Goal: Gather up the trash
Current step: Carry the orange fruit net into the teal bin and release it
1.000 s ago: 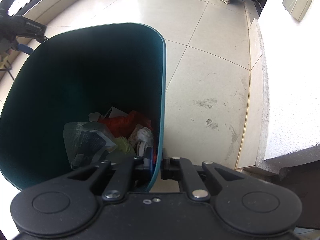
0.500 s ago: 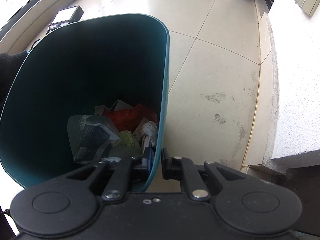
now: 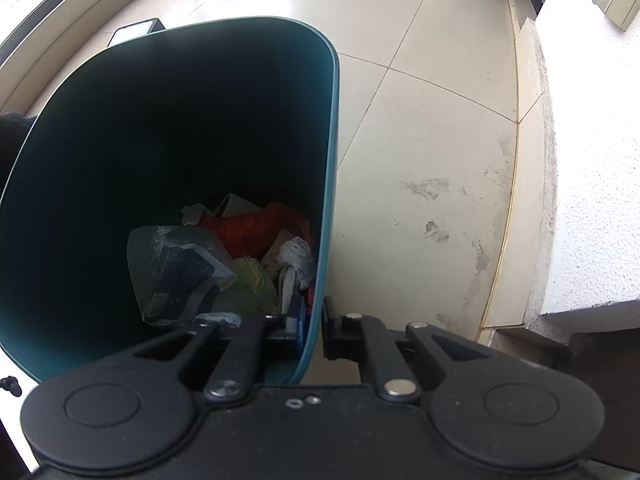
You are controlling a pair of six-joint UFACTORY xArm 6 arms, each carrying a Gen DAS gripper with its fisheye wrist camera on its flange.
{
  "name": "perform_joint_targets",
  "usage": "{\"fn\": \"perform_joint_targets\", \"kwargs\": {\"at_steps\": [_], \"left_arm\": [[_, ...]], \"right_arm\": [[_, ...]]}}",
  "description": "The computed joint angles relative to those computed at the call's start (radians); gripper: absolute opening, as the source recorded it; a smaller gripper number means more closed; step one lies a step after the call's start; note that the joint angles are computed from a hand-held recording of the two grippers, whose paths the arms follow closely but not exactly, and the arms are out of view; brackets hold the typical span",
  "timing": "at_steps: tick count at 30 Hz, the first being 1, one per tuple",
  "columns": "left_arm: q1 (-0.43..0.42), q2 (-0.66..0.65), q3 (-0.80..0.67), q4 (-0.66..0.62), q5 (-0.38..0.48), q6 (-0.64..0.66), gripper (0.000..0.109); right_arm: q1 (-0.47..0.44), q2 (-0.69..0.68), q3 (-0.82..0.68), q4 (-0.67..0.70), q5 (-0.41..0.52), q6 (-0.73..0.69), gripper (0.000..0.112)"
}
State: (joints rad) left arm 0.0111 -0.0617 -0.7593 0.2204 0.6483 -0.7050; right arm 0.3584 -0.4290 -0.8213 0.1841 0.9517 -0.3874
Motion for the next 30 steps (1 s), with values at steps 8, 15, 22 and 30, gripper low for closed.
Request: {"fn": "perform_joint_targets", "kwargs": {"at_steps": [8, 15, 22, 30], "left_arm": [[-0.071, -0.373, 0.08, -0.07, 0.19, 0.047, 0.009], [-0.265, -0.638, -0.001, -0.02, 0.456, 0.002, 0.009], [-0.563, -0.72, -0.11, 0.1, 0.627, -0.137, 0.009], [-0.8, -0.591, -0.218, 0.108, 0.631, -0.197, 0.009]], "right_arm": [[0.005, -0.033, 0.032, -0.011, -0.029, 0.015, 0.007], [0.0, -0.056, 0.046, -0.009, -0.039, 0.041, 0.007], [0.004, -0.066, 0.056, -0.022, -0.057, 0.054, 0.006], [-0.005, -0.068, 0.058, -0.001, -0.058, 0.049, 0.006]]}}
